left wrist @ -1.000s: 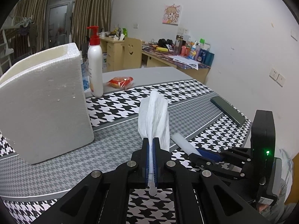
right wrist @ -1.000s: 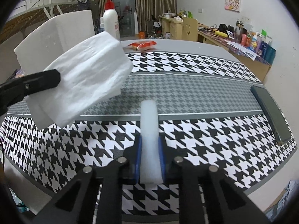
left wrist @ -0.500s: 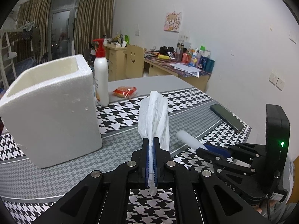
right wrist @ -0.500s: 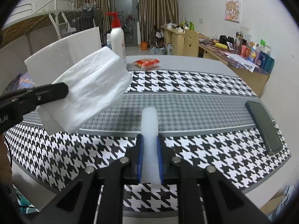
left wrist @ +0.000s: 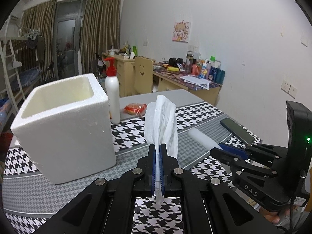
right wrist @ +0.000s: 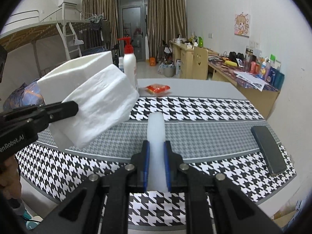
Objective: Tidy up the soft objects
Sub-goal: 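Carry the tissue sheet and foam stick over the white foam box with both grippers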
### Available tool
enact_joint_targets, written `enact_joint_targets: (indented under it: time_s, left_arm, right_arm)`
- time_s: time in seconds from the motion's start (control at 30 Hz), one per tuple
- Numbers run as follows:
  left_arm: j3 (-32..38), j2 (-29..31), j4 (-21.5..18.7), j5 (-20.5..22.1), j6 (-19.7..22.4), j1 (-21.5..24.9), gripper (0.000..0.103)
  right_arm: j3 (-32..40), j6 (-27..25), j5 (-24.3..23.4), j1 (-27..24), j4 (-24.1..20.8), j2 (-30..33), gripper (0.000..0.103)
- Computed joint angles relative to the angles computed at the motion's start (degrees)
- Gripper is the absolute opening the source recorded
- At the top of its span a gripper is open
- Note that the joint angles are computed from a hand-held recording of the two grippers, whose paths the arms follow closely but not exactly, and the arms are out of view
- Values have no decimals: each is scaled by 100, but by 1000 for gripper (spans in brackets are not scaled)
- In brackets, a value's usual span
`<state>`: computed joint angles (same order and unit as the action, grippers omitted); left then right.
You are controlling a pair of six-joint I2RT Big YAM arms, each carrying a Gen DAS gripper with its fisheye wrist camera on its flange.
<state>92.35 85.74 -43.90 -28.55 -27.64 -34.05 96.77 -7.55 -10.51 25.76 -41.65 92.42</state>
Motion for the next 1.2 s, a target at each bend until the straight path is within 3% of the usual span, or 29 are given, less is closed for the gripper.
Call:
enact_joint_targets:
  time_s: [0.8,1.2]
  left_arm:
    - [262,-206,8,-515,437,2,4]
    - [311,-325,62,-469,587,130,4]
  right_arm:
    - [393,23,-162,65,298,-43,17]
    - [630,28,-219,128,395,43,17]
